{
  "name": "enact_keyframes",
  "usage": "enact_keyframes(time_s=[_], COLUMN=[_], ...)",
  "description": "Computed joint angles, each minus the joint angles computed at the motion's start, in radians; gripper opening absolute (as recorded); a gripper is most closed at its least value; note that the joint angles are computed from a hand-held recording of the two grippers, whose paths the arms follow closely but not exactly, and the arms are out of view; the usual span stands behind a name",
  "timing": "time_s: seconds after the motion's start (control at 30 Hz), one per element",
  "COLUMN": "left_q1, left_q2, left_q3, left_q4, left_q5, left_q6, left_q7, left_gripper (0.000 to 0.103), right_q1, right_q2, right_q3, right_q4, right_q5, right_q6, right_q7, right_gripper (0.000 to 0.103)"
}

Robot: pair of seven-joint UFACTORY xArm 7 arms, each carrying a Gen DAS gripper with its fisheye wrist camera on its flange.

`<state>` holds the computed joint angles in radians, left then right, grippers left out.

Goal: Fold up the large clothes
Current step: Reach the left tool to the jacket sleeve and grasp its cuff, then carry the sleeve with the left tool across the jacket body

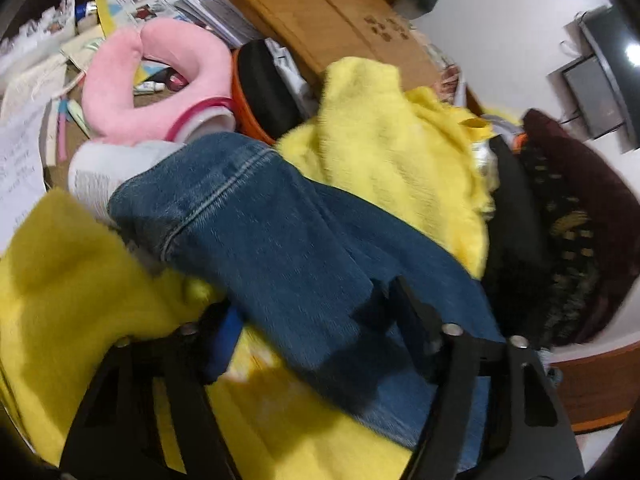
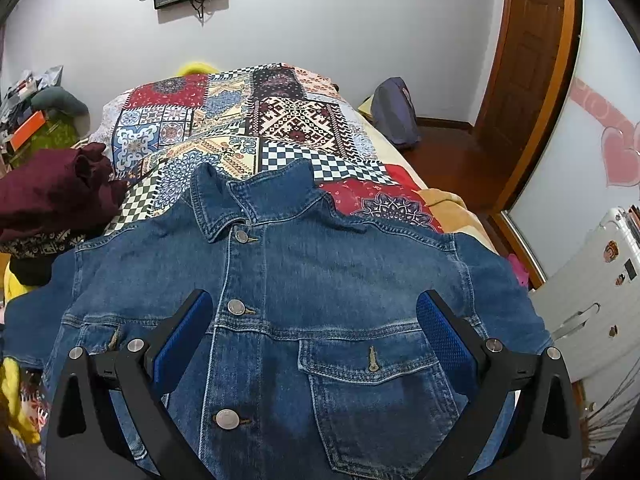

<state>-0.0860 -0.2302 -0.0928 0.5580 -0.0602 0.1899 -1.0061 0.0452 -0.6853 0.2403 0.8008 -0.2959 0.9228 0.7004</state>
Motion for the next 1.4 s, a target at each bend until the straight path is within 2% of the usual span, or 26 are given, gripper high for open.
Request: enact_keyframes(time_s=[0.1,0.13,0.17,0.23,0.4,0.53,0.77,0.97,1.1,1.23,1.33,1.4], left_q1=[0.086,0.094,0.109,0.103,0.104,0.079,0.062,-0.019,-0.1,-0.234,-0.358,-0.457], left_q2=[0.008,0.006,-0.003,-0.026,-0.11,-0.161,-0.129,0.048,0.218,0.445,0.647,0.806], left_q3=[-0.068,-0.076,-0.094,-0.1,-0.155,-0.18,-0.287,-0.33,-0.358,-0.376,-0.383,-0.384], left_q4=[0.03,0.039,0.06,0.075,0.146,0.23,0.467,0.738,0.941,1.202,1.437,1.642], left_q5=[0.14,0.171,0.225,0.285,0.462,0.524,0.685,0.799,0.894,0.942,0.93,0.905], left_q6=[0.044,0.065,0.118,0.151,0.285,0.315,0.359,0.311,0.345,0.427,0.51,0.592], left_q7=[-0.115,-0.136,-0.168,-0.189,-0.253,-0.235,-0.252,-0.263,-0.249,-0.142,-0.005,0.119], left_gripper=[0.048,0.041,0.031,0.011,0.008,0.006,0.006,0.006,0.006,0.006,0.006,0.006], right_q1=[0.005,0.006,0.007,0.008,0.009,0.007,-0.013,-0.017,-0.029,-0.049,-0.064,-0.075], right_q2=[-0.005,-0.006,-0.008,-0.013,-0.036,-0.066,-0.111,-0.172,-0.207,-0.242,-0.267,-0.276], right_q3=[0.0,0.0,-0.001,-0.004,-0.014,-0.026,-0.039,-0.075,-0.091,-0.103,-0.117,-0.123], right_q4=[0.0,0.001,0.001,-0.001,-0.012,-0.026,-0.048,-0.103,-0.129,-0.151,-0.165,-0.172], right_q5=[0.004,0.004,0.005,0.008,0.02,0.032,0.037,0.081,0.107,0.115,0.12,0.122], right_q6=[0.002,0.005,0.007,0.009,0.008,-0.004,-0.026,-0.043,-0.033,-0.018,-0.005,0.004], right_q7=[-0.002,-0.004,-0.007,-0.012,-0.023,-0.036,-0.07,-0.099,-0.119,-0.141,-0.16,-0.17], right_gripper=[0.101,0.101,0.101,0.101,0.101,0.101,0.101,0.101,0.101,0.101,0.101,0.101])
